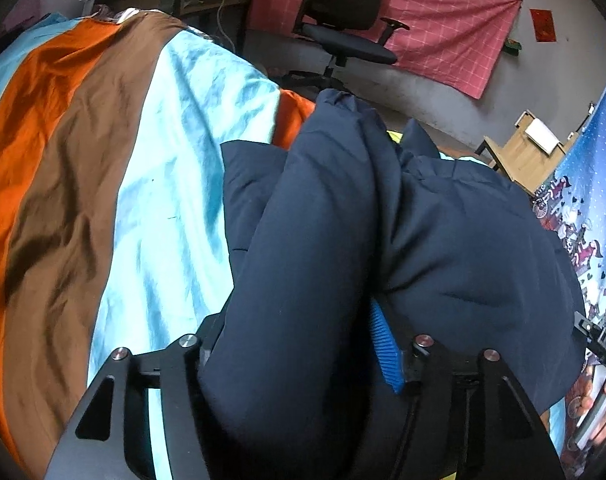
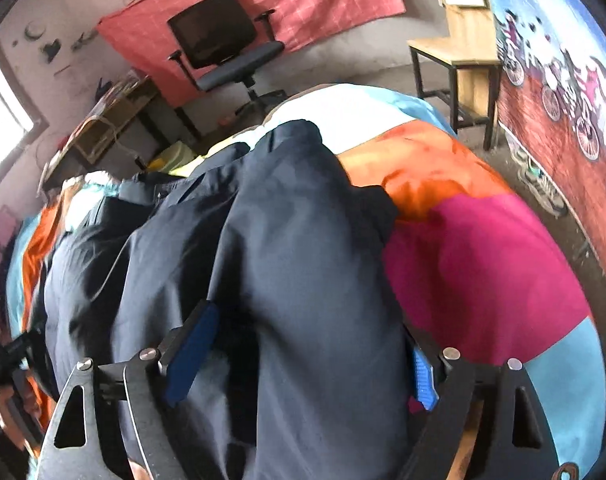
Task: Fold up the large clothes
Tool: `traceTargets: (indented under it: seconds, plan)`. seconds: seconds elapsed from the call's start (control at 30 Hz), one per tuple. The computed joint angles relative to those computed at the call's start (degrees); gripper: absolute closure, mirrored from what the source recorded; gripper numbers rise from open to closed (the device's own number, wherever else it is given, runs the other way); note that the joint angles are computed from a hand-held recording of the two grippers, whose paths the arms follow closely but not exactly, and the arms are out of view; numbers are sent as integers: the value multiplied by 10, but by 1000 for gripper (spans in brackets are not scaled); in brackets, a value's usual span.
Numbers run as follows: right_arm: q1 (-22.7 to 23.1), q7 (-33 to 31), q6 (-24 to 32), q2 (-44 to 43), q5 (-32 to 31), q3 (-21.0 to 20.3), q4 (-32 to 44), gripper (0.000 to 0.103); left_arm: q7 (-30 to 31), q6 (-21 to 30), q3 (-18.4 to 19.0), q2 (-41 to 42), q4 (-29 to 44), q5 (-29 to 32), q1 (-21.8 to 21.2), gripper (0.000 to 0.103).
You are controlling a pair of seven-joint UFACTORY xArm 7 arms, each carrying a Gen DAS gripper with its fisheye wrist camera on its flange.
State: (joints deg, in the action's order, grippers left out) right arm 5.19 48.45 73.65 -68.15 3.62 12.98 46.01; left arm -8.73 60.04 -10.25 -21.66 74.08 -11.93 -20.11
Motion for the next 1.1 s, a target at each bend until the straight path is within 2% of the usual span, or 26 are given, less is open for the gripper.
traceTargets:
  seconds: [0.17, 0.3, 0.53, 0.57, 0.63, 0.7, 0.8, 1.1]
  plan:
    - [-1, -3, 6, -2, -10, 8, 2, 18, -1, 2, -1, -5, -3, 11, 3, 45]
    - [-5, 2, 7, -11, -14, 10, -2, 18, -5, -21, -13, -24, -20, 51, 12, 37]
    - [-20, -3, 15, -22, -40, 19, 10, 16, 10, -53, 0, -56, -55, 42, 12, 36]
    - [-23, -5, 17, -24, -46, 25, 14, 14, 8, -62, 0, -64, -63, 42, 13, 35]
    - [-30, -9, 21, -27, -62, 38, 24, 4, 2, -92, -5, -90, -85, 50, 18, 23]
    - [-38, -13, 23, -34, -79, 58, 38, 1, -6, -117, -13, -114, -100, 60, 22, 7]
    - [-51, -18, 27, -41, -100, 81, 59, 0, 5, -148, -12, -156, -124, 53, 5, 4]
    - [-75, -14, 50, -59, -102, 134, 124, 0, 10, -147, -34, -240, -141, 40, -29, 2]
